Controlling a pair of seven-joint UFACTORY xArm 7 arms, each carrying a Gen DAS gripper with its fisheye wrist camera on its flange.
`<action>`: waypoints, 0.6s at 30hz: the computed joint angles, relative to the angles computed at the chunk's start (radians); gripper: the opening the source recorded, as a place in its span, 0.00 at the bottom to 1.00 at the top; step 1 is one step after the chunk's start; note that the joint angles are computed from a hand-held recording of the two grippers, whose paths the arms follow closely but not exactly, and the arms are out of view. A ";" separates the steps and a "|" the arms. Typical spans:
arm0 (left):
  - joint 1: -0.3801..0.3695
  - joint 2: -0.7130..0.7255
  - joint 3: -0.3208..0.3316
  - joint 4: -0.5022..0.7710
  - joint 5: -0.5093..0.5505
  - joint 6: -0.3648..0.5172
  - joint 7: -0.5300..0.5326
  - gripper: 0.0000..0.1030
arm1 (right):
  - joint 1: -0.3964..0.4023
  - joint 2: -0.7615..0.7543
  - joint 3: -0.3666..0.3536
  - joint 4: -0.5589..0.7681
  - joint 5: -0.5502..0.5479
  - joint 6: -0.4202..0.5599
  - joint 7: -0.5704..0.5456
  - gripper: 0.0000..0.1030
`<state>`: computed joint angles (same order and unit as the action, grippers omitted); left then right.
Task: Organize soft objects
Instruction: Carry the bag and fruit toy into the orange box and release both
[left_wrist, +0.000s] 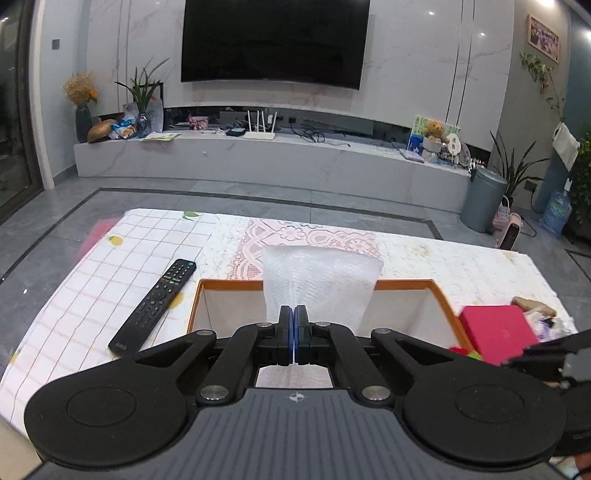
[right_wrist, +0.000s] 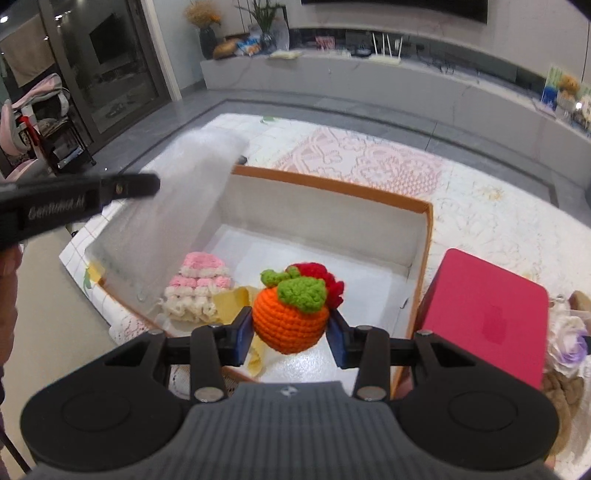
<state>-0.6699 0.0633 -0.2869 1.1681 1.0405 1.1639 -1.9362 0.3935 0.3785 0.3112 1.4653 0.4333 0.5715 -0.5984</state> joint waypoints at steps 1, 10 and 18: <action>0.015 0.000 0.011 -0.011 -0.014 -0.033 0.024 0.00 | 0.012 0.022 -0.008 0.025 -0.019 0.011 0.018 0.40; 0.103 0.066 0.081 -0.081 -0.153 -0.321 0.104 0.00 | 0.116 0.306 -0.057 0.387 -0.209 0.174 0.177 0.40; 0.122 0.094 0.107 -0.098 -0.273 -0.384 0.183 0.00 | 0.188 0.503 -0.087 0.667 -0.295 0.327 0.233 0.40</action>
